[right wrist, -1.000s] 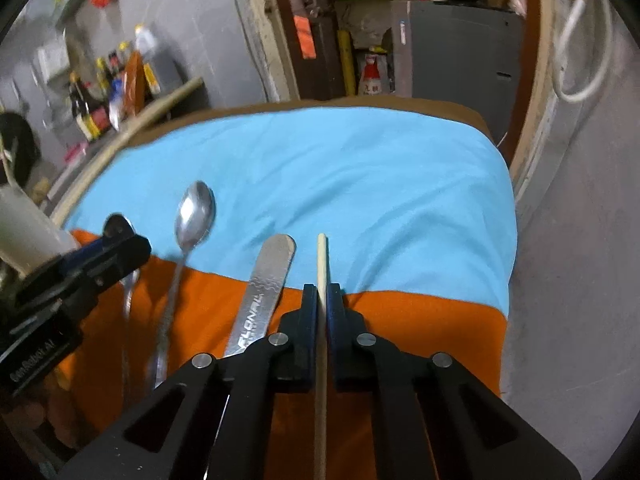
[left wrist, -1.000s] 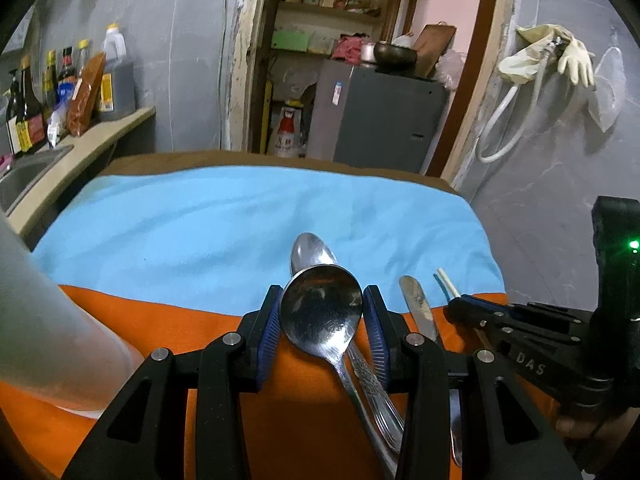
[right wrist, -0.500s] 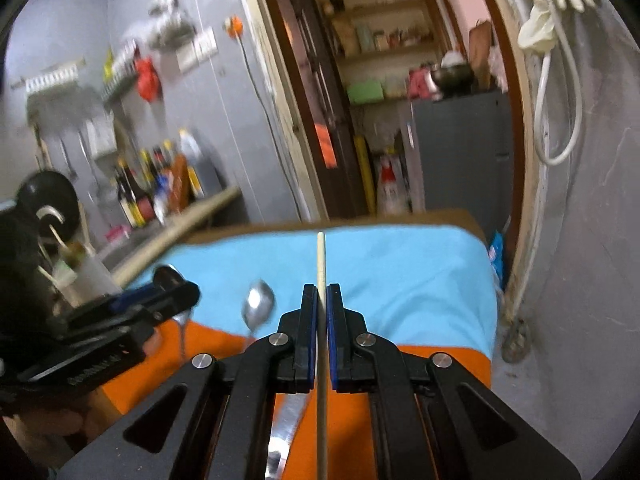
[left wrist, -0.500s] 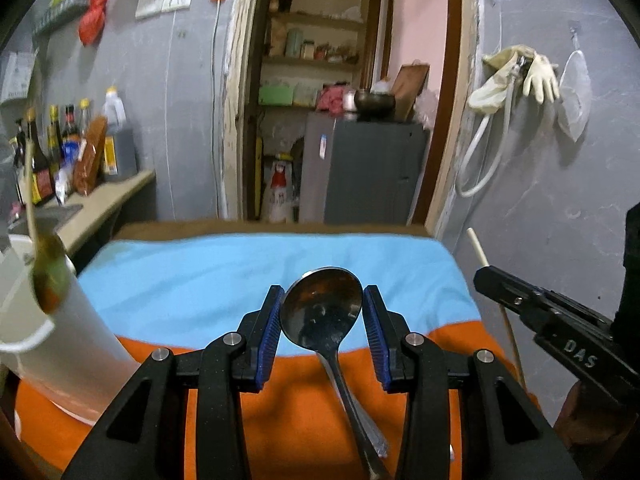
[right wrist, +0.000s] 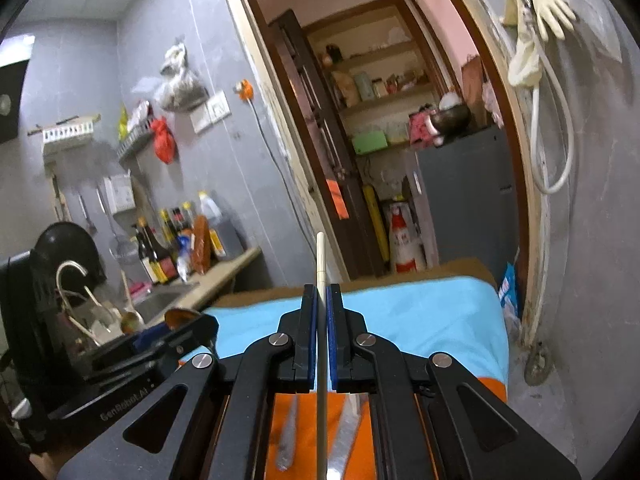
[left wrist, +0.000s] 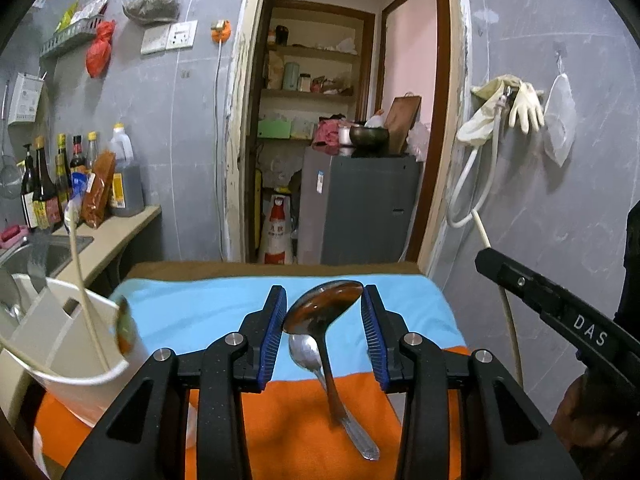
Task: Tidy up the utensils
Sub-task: 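Lift the ladle, spoon and chopstick and carry them over the white basket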
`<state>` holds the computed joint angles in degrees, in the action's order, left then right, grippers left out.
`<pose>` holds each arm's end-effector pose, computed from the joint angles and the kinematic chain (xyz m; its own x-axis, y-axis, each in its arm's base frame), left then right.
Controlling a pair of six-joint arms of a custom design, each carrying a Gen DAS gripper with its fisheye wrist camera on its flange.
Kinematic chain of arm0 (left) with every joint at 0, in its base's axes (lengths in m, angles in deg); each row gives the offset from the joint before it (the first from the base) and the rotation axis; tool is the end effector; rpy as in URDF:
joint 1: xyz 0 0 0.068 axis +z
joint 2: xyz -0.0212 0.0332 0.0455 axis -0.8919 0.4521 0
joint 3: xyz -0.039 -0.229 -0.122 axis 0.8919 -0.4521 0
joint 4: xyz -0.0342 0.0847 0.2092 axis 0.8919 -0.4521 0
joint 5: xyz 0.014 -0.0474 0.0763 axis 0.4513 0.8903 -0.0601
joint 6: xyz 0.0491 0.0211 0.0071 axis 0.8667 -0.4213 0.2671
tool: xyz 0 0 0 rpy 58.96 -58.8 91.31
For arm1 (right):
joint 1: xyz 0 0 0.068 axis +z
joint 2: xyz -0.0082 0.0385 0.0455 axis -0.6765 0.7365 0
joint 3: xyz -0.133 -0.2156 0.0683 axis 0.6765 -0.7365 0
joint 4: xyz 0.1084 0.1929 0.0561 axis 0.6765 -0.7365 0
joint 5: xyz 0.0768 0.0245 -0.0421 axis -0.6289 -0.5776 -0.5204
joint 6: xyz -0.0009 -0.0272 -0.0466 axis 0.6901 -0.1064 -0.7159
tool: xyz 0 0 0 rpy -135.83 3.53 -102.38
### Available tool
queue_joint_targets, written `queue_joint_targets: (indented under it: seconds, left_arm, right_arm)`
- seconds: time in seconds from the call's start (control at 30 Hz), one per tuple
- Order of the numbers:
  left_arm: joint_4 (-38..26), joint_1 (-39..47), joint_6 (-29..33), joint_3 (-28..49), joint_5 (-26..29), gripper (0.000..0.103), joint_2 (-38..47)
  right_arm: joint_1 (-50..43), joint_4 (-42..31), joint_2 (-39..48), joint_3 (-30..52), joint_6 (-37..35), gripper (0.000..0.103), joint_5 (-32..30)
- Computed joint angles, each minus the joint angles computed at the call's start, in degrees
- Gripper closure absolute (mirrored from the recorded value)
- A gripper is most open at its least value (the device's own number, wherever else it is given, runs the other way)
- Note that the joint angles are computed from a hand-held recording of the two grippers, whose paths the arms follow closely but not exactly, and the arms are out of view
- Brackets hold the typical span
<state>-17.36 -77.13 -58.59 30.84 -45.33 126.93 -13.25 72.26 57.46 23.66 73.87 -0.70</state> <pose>0.3365 -0.1017 0.2347 -0.3518 0.2062 -0.9131 0.6851 0.7214 -0.1011 0.2275 0.1058 0.2495 -0.2462 0.3570 -0.9011 0.1743 0.9309 0.3211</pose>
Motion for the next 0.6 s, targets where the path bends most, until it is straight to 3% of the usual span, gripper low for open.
queue_joint_targets:
  seconds: [0.13,0.17,0.2,0.23,0.6]
  left_arm:
    - [-2.12,1.66,-0.09,1.3,1.7,0.071,-2.79]
    - [-2.49,2.25,0.05,1.58,2.21,0.076,-3.39]
    - [-3.01,2.75,0.47,1.93,2.24,0.091,-4.01]
    - [-5.05,3.03,1.86,3.09,1.74,0.097,-4.33]
    - [-10.23,8.95,5.86,3.87,7.76,0.101,-5.77]
  right_arm:
    - [2.02,-0.34,0.02,3.36,-1.86,0.1,2.2]
    - [2.45,-0.55,0.15,4.23,-2.26,0.1,2.57]
    - [2.97,-0.96,0.5,5.45,-2.65,0.1,3.03]
    - [3.51,-1.25,0.92,6.64,-2.95,0.1,3.52]
    - [8.33,-0.39,4.24,11.32,-3.15,0.1,6.92]
